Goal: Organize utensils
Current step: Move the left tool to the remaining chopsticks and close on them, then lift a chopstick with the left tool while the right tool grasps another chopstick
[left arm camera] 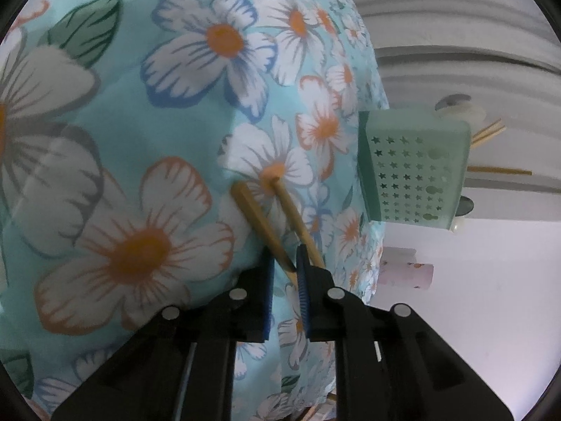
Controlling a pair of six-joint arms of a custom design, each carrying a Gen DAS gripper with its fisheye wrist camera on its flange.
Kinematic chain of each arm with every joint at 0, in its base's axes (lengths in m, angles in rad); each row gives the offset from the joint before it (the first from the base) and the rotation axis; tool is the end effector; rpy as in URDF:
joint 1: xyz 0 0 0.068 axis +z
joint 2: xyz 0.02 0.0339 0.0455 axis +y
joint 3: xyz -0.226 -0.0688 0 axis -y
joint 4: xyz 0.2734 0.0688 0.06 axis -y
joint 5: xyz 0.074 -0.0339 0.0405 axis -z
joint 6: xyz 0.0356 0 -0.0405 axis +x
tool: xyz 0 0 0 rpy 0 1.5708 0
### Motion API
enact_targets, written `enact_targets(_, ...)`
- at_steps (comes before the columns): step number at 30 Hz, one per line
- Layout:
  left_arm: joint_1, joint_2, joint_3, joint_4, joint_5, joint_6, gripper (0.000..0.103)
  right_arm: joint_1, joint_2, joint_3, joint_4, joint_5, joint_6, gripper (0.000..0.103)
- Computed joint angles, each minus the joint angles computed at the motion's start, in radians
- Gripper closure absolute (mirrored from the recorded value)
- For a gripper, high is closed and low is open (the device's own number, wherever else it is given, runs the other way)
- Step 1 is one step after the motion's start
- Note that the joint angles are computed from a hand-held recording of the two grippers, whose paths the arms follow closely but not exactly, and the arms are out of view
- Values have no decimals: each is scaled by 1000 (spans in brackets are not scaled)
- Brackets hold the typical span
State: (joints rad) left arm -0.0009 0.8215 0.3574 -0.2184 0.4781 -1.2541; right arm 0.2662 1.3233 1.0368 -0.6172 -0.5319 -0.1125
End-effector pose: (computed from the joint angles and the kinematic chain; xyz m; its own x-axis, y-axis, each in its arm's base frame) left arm 0.2193 -0.0166 0.1436 -0.5365 -0.8432 0.0341 -0.4879 0.2769 -0.8278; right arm 0.2930 0.0986 0.2307 -0.6937 -0.2894 -0.6595 -0.6112 0.7210 0.3265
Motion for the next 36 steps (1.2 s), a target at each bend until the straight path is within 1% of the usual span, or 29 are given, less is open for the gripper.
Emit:
enact_targets(5, -29, -37, 2, -16, -40, 30, 92, -1, -12, -3, 4, 8, -1, 53)
enact_targets(8, -32, -90, 0, -39, -45, 48, 93, 2, -18, 0, 7, 18, -4, 53)
enact_targets(13, -39, -187, 30, -110, -86, 101, 95, 4, -17, 11, 13, 30, -12, 53)
enact_targets(18, -8, -300, 75, -209, -136, 190, 98, 24, 1, 36, 21, 52, -25, 53)
enact_targets(24, 71, -402, 155, -329, -218, 331, 98, 93, 34, 74, 22, 77, -59, 53)
enact_targets(29, 170, -462, 224, -396, -248, 457, 98, 197, 67, 95, 23, 102, -144, 53)
enact_targets(31, 225, -485, 240, -417, -230, 496, 98, 247, 93, 106, 29, 131, -182, 53)
enact_targets(33, 262, -492, 259, -425, -234, 532, 98, 308, 126, 119, 39, 165, -233, 53)
enact_targets(36, 327, -502, 276, -437, -218, 574, 98, 394, 177, 132, 59, 240, -317, 53)
